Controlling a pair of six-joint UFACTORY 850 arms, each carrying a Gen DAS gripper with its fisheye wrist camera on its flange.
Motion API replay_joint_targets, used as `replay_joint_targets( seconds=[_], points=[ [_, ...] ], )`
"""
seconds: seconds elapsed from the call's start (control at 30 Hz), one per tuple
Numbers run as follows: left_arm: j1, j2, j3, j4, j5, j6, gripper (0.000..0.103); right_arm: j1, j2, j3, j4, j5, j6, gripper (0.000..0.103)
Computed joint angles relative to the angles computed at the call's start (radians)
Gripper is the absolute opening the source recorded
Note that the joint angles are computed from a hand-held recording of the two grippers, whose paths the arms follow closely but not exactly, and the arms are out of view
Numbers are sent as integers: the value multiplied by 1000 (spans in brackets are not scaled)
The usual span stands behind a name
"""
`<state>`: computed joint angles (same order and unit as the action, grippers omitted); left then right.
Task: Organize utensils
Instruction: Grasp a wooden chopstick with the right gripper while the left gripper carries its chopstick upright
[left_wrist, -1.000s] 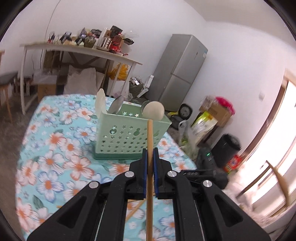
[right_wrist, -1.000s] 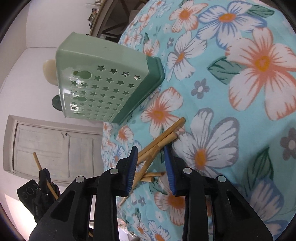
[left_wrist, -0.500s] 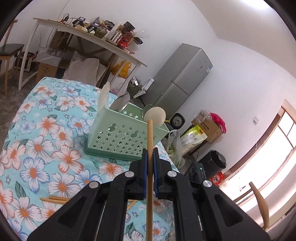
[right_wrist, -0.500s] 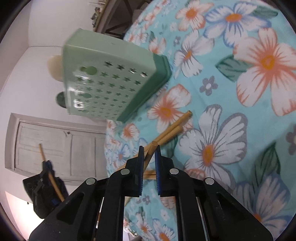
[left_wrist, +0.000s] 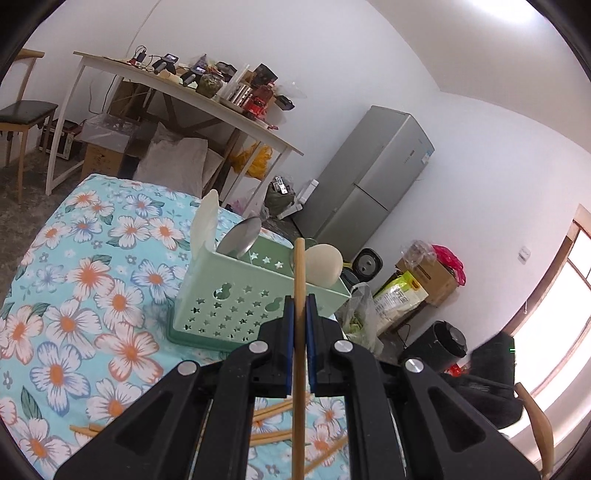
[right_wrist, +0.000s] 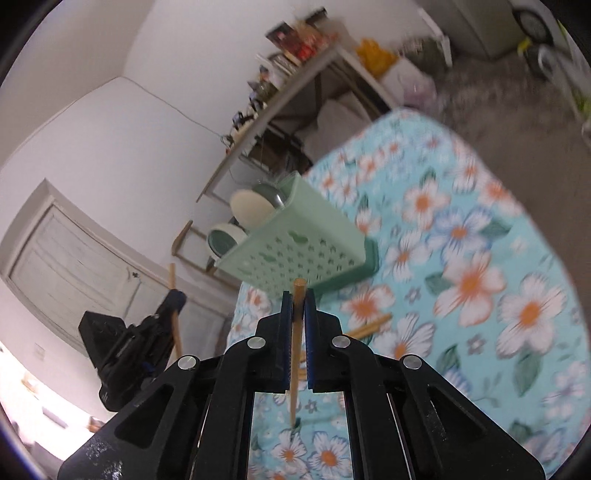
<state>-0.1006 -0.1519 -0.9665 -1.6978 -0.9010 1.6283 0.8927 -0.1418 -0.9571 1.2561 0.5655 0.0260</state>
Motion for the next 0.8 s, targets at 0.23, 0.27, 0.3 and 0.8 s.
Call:
replay_joint_targets(
  seconds=[0.23, 0.27, 0.3, 0.8],
  points=[
    [-20, 13, 15, -59, 41, 78, 5, 41, 1, -72, 212, 126, -339, 4],
    [-24, 17, 19, -71, 51, 97, 5, 44, -8, -87, 232, 142, -377, 4],
    [-26, 21, 22, -80, 57, 113, 5, 50, -12, -99, 252, 160, -419, 4],
    [-45, 24, 41, 11, 154, 181, 5, 52, -9, -102, 291, 178, -488, 4]
  ],
)
